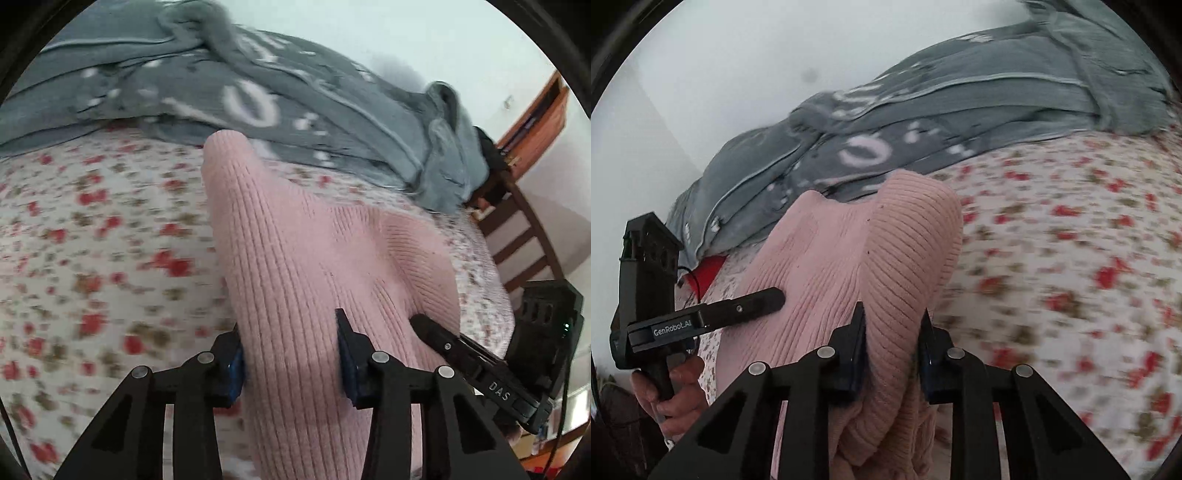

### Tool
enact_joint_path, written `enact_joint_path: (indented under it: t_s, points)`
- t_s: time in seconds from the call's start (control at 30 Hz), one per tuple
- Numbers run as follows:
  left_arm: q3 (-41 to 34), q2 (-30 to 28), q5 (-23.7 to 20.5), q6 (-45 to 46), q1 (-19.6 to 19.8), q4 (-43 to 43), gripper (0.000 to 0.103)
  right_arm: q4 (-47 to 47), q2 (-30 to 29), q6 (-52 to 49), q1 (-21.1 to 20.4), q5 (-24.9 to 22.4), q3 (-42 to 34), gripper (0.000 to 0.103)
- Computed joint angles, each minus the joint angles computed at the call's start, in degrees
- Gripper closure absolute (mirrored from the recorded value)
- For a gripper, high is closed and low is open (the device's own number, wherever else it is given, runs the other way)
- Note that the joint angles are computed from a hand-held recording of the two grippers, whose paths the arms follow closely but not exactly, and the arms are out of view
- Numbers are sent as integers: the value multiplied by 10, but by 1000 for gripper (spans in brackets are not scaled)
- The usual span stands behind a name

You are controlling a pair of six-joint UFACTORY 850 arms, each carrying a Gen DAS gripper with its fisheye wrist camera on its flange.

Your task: Fold small clothes

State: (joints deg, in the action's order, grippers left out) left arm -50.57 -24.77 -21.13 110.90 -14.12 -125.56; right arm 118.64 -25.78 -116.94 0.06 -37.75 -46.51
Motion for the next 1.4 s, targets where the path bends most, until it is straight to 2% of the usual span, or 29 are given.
enact_joint_path:
  t_s: [0.1, 0.13, 0.17, 0.23, 0.27, 0.37, 0.53, 0.77, 0.83, 0.97, 1.07, 1.13, 1.2, 1.27, 1.33, 1.4]
  points:
    - [-10, -31, 6, -7, 20, 16, 61, 66, -29, -75, 39, 26, -11, 80]
    - [-16, -49, 5, -9, 23, 20, 59, 96, -44, -105, 54, 59, -20, 80]
    - [-19, -64, 1, 9, 24, -1, 57, 144, -53, -151, 66, 83, -24, 79]
    - [-7, -70, -25, 83, 24, -78, 52, 223, -47, -239, 74, 83, -13, 74]
    - [-2, -68, -31, 112, 22, -103, 51, 267, -39, -292, 83, 103, -11, 74]
    - [4, -55, 3, 227, 2, -216, 47, 327, -30, -375, 94, 133, -11, 73]
    - [21, -34, 26, 425, -25, -417, 47, 386, -9, -452, 100, 133, 6, 68]
    - [60, 6, 22, 436, -22, -437, 47, 466, 35, -530, 107, 108, 45, 66]
    - [77, 23, 14, 446, -26, -442, 47, 451, 57, -517, 101, 81, 71, 66]
    - [121, 46, -38, 408, -25, -377, 41, 368, 84, -462, 88, 33, 114, 65]
    - [126, 28, -38, 446, -38, -408, 39, 462, 65, -561, 115, 58, 117, 65]
    - [129, 20, -42, 465, -44, -428, 38, 489, 41, -586, 121, 82, 104, 65]
    - [135, 28, -45, 451, -40, -412, 38, 451, 43, -551, 110, 71, 109, 65]
    - [139, 41, -48, 439, -33, -392, 38, 398, 57, -513, 99, 82, 108, 65]
    - [143, 55, -52, 464, -29, -415, 39, 347, 71, -472, 84, 69, 112, 65]
    - [136, 60, -54, 497, -26, -446, 39, 342, 80, -471, 78, 48, 111, 65]
